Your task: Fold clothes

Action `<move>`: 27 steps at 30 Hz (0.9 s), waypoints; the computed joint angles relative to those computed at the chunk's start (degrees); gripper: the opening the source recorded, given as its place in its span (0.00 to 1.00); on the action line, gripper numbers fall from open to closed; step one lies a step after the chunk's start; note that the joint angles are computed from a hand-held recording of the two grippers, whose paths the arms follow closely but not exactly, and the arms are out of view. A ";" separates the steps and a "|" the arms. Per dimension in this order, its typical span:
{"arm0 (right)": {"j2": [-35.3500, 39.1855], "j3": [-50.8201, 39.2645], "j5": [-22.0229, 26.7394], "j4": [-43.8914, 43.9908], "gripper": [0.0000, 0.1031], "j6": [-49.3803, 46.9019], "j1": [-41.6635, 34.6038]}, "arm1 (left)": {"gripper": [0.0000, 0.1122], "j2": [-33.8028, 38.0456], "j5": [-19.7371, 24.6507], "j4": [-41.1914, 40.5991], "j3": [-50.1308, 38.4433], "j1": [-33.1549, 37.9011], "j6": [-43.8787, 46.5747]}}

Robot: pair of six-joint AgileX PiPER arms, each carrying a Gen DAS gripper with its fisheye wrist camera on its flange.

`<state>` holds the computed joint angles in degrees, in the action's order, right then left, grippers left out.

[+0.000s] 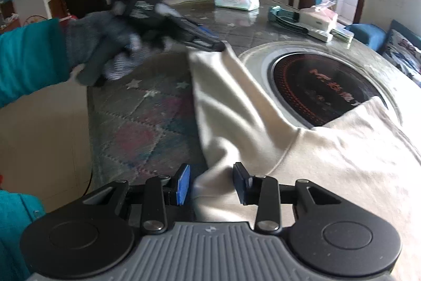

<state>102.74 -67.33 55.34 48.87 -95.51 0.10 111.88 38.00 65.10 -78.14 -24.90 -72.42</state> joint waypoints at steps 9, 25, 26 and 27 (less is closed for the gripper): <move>-0.20 0.29 2.81 -0.39 0.36 -1.41 0.27 | 0.21 2.84 2.21 -0.08 -4.51 0.31 0.68; 11.74 -20.20 1.05 -0.23 0.41 19.12 -0.74 | 0.28 -10.83 2.50 -4.86 10.45 -5.67 -14.82; 13.06 -21.56 1.05 -0.75 0.41 20.45 -0.42 | 0.28 -11.10 2.39 -5.31 10.85 -5.96 -15.49; 14.30 -22.82 1.13 -1.22 0.41 21.67 -0.13 | 0.28 -11.33 2.09 -5.87 11.16 -6.09 -15.99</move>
